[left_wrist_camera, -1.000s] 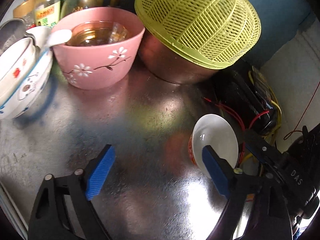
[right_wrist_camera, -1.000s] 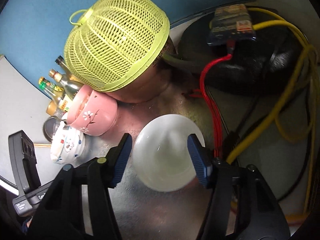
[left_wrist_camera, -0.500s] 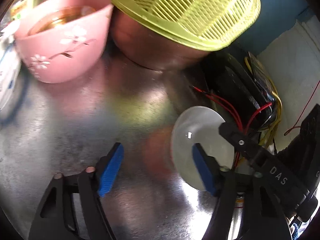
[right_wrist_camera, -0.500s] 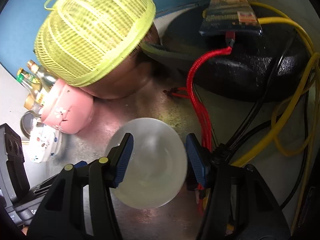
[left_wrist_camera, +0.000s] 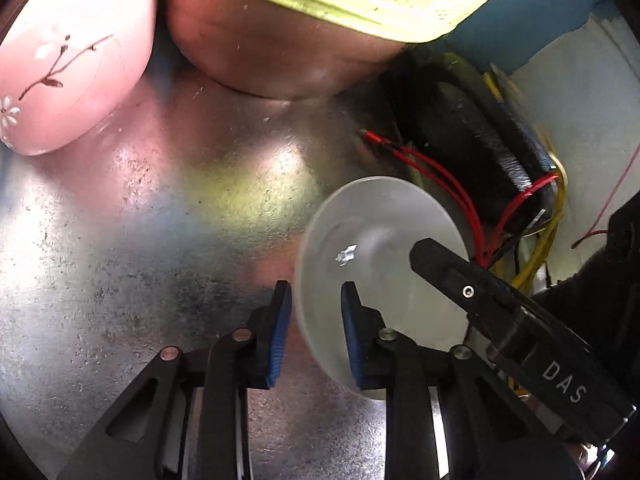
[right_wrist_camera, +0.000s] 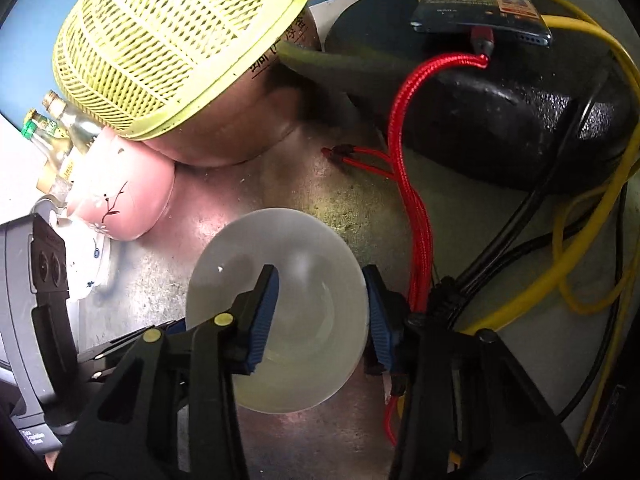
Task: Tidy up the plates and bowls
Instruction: 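Close the right gripper on the bowl rim and lift it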
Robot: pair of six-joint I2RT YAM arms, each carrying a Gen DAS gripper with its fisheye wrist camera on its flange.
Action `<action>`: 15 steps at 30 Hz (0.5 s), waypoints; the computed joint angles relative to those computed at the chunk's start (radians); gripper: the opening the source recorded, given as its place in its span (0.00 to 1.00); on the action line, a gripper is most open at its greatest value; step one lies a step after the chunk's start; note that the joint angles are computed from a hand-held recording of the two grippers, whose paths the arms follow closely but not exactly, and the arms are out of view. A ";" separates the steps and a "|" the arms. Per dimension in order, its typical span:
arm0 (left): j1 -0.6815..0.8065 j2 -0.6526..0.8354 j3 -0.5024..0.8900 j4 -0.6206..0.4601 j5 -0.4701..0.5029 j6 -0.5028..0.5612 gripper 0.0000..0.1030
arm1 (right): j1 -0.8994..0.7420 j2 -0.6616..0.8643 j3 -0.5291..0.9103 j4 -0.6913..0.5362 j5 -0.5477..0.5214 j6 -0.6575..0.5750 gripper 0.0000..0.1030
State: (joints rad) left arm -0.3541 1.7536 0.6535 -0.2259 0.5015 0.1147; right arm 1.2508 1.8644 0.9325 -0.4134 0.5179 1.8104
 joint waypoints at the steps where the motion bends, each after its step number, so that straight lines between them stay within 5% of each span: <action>1: 0.002 -0.019 -0.009 -0.003 -0.007 0.004 0.24 | 0.005 -0.001 0.002 0.004 0.002 -0.002 0.36; 15: 0.222 -0.081 -0.032 -0.098 -0.011 0.155 0.22 | 0.036 0.139 0.130 0.135 -0.035 -0.042 0.36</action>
State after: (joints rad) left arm -0.1318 1.6725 0.6219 -0.3237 0.4905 0.2695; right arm 1.2869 2.0029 1.0622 -0.2785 0.4825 1.7688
